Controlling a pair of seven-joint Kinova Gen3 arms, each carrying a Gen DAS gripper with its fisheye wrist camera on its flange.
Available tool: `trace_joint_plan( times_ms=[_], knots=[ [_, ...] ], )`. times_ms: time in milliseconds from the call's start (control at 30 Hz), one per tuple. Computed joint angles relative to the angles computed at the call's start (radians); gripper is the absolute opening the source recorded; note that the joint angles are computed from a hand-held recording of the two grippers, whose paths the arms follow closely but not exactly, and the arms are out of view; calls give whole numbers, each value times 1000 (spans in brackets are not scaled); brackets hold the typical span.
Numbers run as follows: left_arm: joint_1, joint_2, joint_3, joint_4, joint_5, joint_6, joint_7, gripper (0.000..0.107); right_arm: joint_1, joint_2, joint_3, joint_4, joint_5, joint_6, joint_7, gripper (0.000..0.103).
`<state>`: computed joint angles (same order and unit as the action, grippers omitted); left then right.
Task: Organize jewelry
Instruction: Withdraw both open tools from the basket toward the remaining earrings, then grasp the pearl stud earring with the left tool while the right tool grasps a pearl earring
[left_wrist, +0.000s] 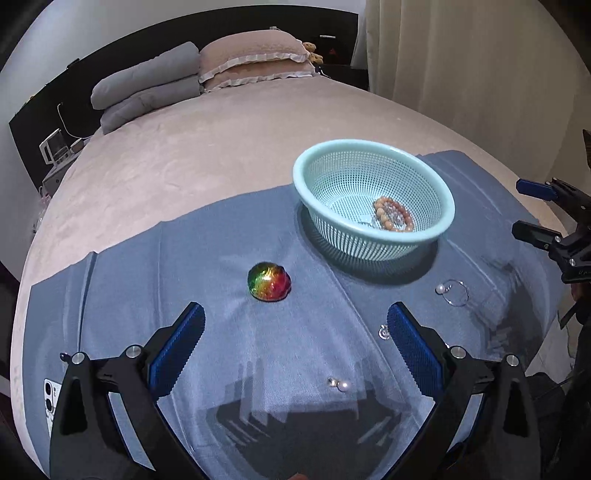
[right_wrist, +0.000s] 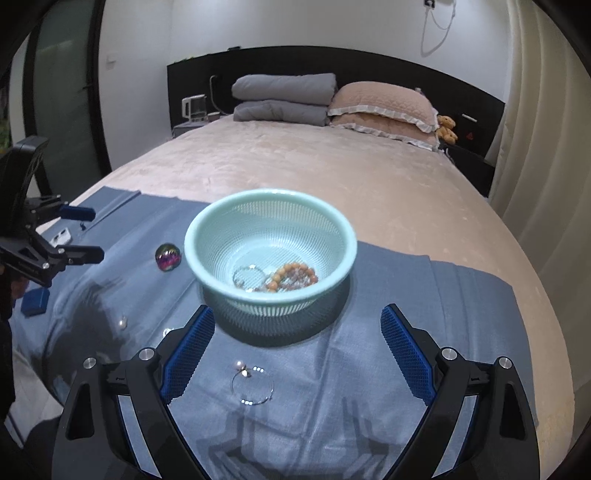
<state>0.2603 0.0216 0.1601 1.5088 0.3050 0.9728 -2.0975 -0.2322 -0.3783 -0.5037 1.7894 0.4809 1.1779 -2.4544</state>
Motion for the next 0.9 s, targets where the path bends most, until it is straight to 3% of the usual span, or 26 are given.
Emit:
trace_joint_plan(
  times_ms=[267, 400, 467, 600, 733, 833, 900],
  knots=[
    [8, 3, 3, 109, -21, -25, -26, 97, -70, 27, 32, 95, -62, -79, 43, 87],
    [7, 10, 2, 150, -12, -48, -49, 97, -96, 15, 84, 151, -109, -183, 81, 85],
    [7, 12, 4, 172, -9, -66, -66, 97, -133, 21, 158, 164, -186, -232, 161, 68],
    [6, 13, 5, 214, 10, -105, -130, 97, -123, 74, 175, 163, -236, -258, 235, 55],
    [0, 11, 3, 245, 49, -141, -188, 97, -104, 96, 158, 177, -214, -302, 214, 46],
    [-3, 20, 1, 240, 61, -122, -184, 93, -103, 111, 157, 179, -206, -313, 208, 36],
    [-12, 25, 0, 238, 90, -106, -201, 81, -107, 124, 163, 177, -207, -309, 211, 22]
  ],
)
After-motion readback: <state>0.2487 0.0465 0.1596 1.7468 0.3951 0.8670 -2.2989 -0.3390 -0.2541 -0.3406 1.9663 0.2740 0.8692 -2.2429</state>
